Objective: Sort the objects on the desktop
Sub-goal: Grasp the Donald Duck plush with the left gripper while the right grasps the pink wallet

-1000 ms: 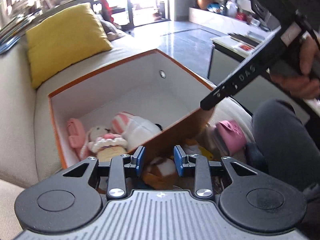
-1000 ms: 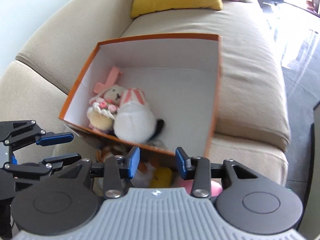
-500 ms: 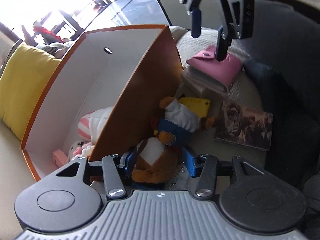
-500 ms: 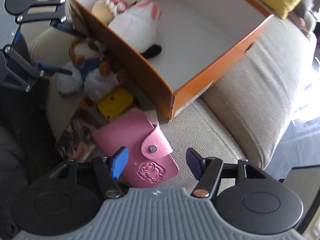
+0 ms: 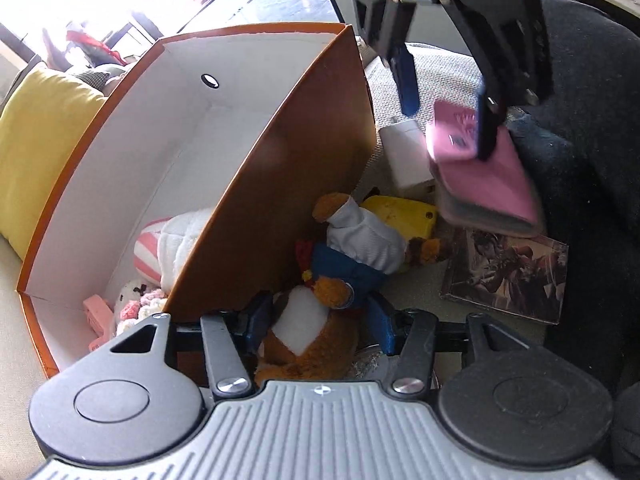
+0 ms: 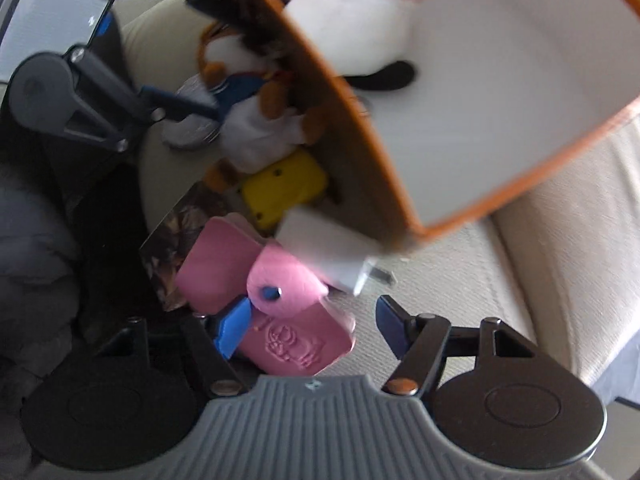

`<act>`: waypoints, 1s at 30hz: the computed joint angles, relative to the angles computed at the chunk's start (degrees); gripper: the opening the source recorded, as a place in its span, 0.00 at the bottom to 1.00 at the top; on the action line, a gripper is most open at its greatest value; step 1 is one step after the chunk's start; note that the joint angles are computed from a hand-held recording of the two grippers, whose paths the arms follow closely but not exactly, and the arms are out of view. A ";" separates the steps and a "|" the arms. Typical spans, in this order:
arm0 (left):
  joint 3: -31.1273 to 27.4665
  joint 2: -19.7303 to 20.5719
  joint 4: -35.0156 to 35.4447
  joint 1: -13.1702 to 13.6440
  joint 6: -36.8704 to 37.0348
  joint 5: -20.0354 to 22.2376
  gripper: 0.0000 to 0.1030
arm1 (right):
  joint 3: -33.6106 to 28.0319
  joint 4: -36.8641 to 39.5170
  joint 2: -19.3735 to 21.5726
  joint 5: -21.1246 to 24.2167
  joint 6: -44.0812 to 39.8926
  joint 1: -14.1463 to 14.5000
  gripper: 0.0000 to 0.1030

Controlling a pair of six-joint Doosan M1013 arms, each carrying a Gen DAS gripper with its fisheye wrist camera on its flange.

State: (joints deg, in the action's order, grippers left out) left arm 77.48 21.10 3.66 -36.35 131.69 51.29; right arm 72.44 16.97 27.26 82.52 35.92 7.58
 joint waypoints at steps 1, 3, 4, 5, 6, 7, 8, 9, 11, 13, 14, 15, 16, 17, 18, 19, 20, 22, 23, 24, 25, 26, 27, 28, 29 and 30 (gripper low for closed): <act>0.12 -0.04 0.12 -0.01 -0.57 -0.17 0.59 | -0.05 -0.14 0.23 0.42 0.21 0.13 0.67; 0.54 -0.22 0.28 0.01 -1.55 -0.89 0.60 | -0.51 0.94 0.77 2.46 0.91 0.11 0.64; 0.80 -0.33 0.34 0.02 -1.93 -1.36 0.60 | -0.38 1.43 0.66 2.71 0.87 -0.07 0.61; 1.07 -0.46 0.48 0.00 -2.23 -1.88 0.60 | -0.21 1.84 0.49 2.98 1.03 -0.26 0.57; 1.32 -0.58 0.73 -0.05 -2.49 -2.33 0.60 | 0.34 1.93 -0.02 2.36 1.06 -0.39 0.57; 1.48 -0.69 0.98 -0.10 -2.64 -2.64 0.60 | 1.05 1.66 -0.66 1.31 0.77 -0.41 0.53; 1.56 -0.77 1.13 -0.13 -2.75 -2.80 0.58 | 1.72 1.21 -1.33 0.19 0.46 -0.42 0.46; 1.54 -0.82 1.23 -0.14 -2.85 -2.80 0.56 | 2.18 0.91 -1.88 -0.72 0.75 -0.50 0.42; 1.41 -0.92 1.18 -0.08 -3.14 -2.72 0.53 | 2.74 0.70 -2.69 -2.15 2.25 -0.86 0.23; 1.39 -1.09 1.09 0.01 -3.59 -2.80 0.51 | 3.35 0.78 -3.52 -3.07 3.60 -1.21 0.24; 1.41 -1.19 1.12 0.04 -4.01 -2.84 0.49 | 3.98 0.27 -4.17 -3.71 3.53 -1.15 0.26; 1.44 -1.31 1.24 0.07 -4.47 -2.92 0.48 | 4.63 -0.12 -4.79 -4.00 3.05 -1.05 0.27; 1.52 -1.49 1.37 0.09 -4.79 -3.10 0.47 | 5.33 -0.54 -5.41 -4.10 2.52 -0.90 0.37; 1.59 -1.70 1.57 0.08 -5.08 -3.29 0.46 | 6.28 -0.88 -6.14 -4.87 2.10 -0.73 0.43; 1.64 -1.94 1.57 0.11 -5.36 -3.45 0.45 | 7.21 -1.20 -6.84 -5.22 1.53 -0.53 0.42; 1.59 -2.16 1.37 0.18 -5.83 -3.49 0.44 | 7.98 -1.29 -7.38 -5.16 1.24 -0.39 0.42; 1.56 -2.39 1.34 0.25 -6.67 -3.60 0.42 | 8.73 -1.47 -7.89 -5.33 2.02 -0.24 0.42; 1.34 -2.80 1.20 0.49 -9.18 -3.44 0.40 | 10.36 -1.10 -8.98 -6.45 5.29 -0.14 0.42; 1.23 -2.99 0.73 0.70 -10.31 -3.28 0.40 | 11.04 -0.48 -9.39 -6.61 7.45 -0.23 0.42; 1.54 -3.39 0.04 0.92 -11.46 -3.39 0.40 | 11.65 -0.49 -9.79 -7.20 10.68 -0.19 0.43; 1.58 -3.61 -0.87 1.22 -12.31 -3.42 0.39 | 12.88 -0.55 -10.45 -8.43 14.64 -0.10 0.43; 2.69 -4.38 -1.97 1.60 -13.09 -4.09 0.39 | 13.79 0.37 -10.89 -9.00 17.82 -0.21 0.43; 3.29 -4.95 -2.89 1.62 -14.25 -4.58 0.39 | 14.03 1.55 -11.03 -9.12 20.44 -0.60 0.43; 3.96 -5.37 -3.85 1.70 -15.08 -5.21 0.39 | 14.56 2.76 -11.27 -9.40 23.39 -0.90 0.44; 4.28 -5.74 -4.37 1.87 -15.87 -5.65 0.38 | 14.82 3.29 -11.33 -9.12 27.02 -1.16 0.47; 3.51 -5.46 -4.20 1.72 -17.27 -5.82 0.38 | 15.15 3.38 -11.48 -9.30 31.20 -1.27 0.48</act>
